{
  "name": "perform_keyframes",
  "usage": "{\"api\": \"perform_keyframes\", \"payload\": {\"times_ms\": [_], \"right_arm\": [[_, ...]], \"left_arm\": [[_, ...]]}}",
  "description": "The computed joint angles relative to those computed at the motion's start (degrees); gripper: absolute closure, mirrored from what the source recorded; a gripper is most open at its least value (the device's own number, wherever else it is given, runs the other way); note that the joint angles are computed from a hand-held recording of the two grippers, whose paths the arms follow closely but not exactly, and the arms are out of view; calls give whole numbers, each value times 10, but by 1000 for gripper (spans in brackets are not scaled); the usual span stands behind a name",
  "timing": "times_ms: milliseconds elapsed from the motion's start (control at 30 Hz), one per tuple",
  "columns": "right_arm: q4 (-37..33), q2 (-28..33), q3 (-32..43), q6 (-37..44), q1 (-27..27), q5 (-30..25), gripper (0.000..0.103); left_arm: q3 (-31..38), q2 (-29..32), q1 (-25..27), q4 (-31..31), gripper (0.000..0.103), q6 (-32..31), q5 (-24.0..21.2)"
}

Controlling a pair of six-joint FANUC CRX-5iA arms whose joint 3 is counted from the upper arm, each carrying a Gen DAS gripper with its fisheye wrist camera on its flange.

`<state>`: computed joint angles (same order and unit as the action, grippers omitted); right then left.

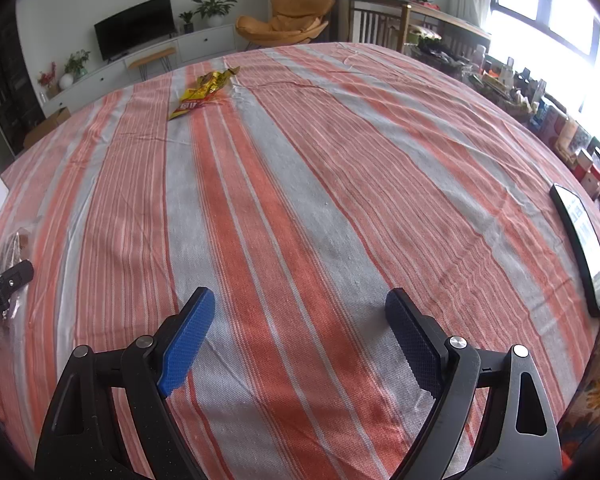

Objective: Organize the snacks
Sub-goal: 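Pull the yellow spicy snack pack nearer with the right tool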

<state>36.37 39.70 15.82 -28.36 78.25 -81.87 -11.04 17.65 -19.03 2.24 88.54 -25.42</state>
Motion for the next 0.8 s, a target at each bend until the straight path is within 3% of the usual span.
{"api": "perform_keyframes", "payload": {"times_ms": [300, 433, 567, 633, 800], "right_arm": [[6, -7, -11, -8, 1, 12, 13], [34, -50, -68, -44, -27, 93, 14], [63, -55, -60, 28, -97, 164, 14], [48, -26, -4, 119, -149, 197, 14], [-21, 92, 199, 297, -218, 169, 16]], "left_arm": [[2, 1, 0, -1, 0, 1, -1], [2, 1, -1, -1, 0, 2, -1], [2, 2, 0, 1, 0, 0, 0], [2, 1, -1, -2, 0, 2, -1], [2, 1, -1, -2, 0, 3, -1]]}}
